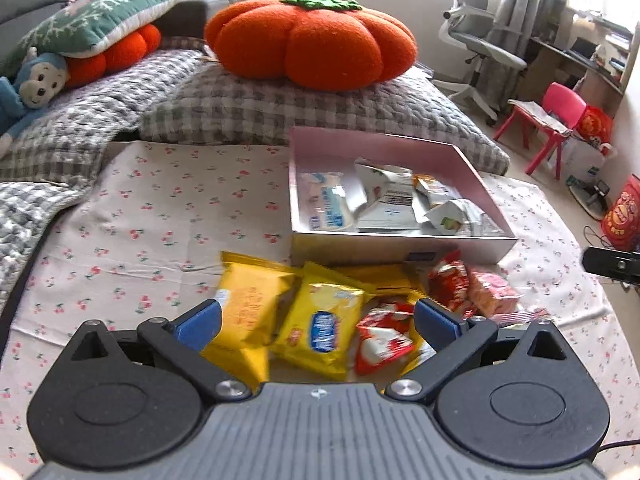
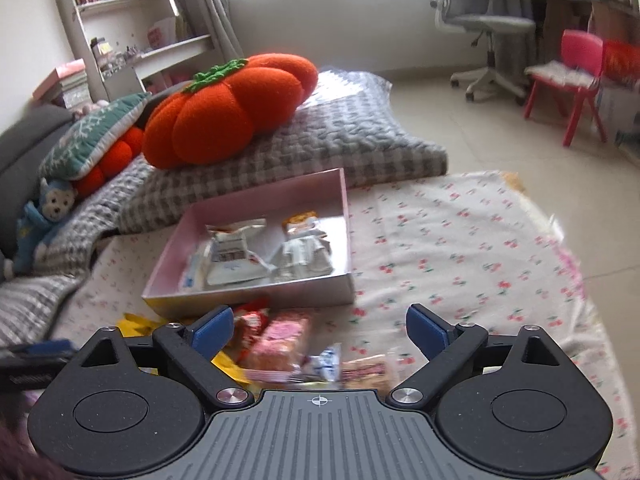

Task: Organize snacks
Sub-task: 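Withdraw both grippers from the box toward the yellow bread packs, then grasp a yellow bread pack with the left gripper while the right gripper grasps another yellow pack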

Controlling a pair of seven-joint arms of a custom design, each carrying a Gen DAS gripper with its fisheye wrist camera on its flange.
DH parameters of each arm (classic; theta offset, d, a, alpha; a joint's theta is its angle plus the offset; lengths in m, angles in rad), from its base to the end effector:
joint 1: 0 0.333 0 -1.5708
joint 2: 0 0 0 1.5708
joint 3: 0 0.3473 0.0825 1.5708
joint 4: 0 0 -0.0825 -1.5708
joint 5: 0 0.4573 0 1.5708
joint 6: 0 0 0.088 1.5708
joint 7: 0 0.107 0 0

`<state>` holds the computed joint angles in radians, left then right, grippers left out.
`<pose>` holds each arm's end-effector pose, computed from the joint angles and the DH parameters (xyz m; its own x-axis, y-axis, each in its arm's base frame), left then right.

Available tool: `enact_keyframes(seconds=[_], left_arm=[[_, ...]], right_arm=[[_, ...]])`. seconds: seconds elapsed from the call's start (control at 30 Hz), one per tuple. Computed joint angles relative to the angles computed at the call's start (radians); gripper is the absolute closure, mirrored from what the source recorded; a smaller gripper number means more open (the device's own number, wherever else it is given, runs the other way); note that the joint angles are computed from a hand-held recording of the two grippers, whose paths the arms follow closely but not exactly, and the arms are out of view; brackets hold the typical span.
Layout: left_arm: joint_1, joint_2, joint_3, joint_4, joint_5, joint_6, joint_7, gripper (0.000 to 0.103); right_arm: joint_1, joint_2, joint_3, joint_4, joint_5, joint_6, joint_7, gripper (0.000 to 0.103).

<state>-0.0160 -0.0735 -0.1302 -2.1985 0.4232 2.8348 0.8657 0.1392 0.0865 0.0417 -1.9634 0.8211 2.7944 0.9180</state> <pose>0.6133 -0.1130 0.4866 0.1573 -0.9824 0.1008 -0.7188 -0.1839 -0.6705 0.6815 0.0894 0.5020 0.2656 -0.9257 -0.2693 -0.6927 0.0111 -0.7212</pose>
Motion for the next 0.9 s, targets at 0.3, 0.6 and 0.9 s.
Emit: enact_keyframes(seconds=[0.3, 0.6, 0.9], left_arm=[[0.037, -0.033, 0.006, -0.049, 0.084, 0.025, -0.042, 0.001], [0.079, -0.023, 0.014, -0.078, 0.179, 0.092, -0.068, 0.001], [0.085, 0.029, 0.037, -0.084, 0.154, 0.190, 0.031, 0.001]], right_arm=[[-0.001, -0.018, -0.005, -0.056, 0.005, 0.086, -0.062, 0.006], [-0.009, -0.015, 0.009, -0.087, 0.077, 0.090, -0.298, 0.006], [0.015, -0.028, 0.012, -0.112, 0.096, 0.011, -0.432, 0.006]])
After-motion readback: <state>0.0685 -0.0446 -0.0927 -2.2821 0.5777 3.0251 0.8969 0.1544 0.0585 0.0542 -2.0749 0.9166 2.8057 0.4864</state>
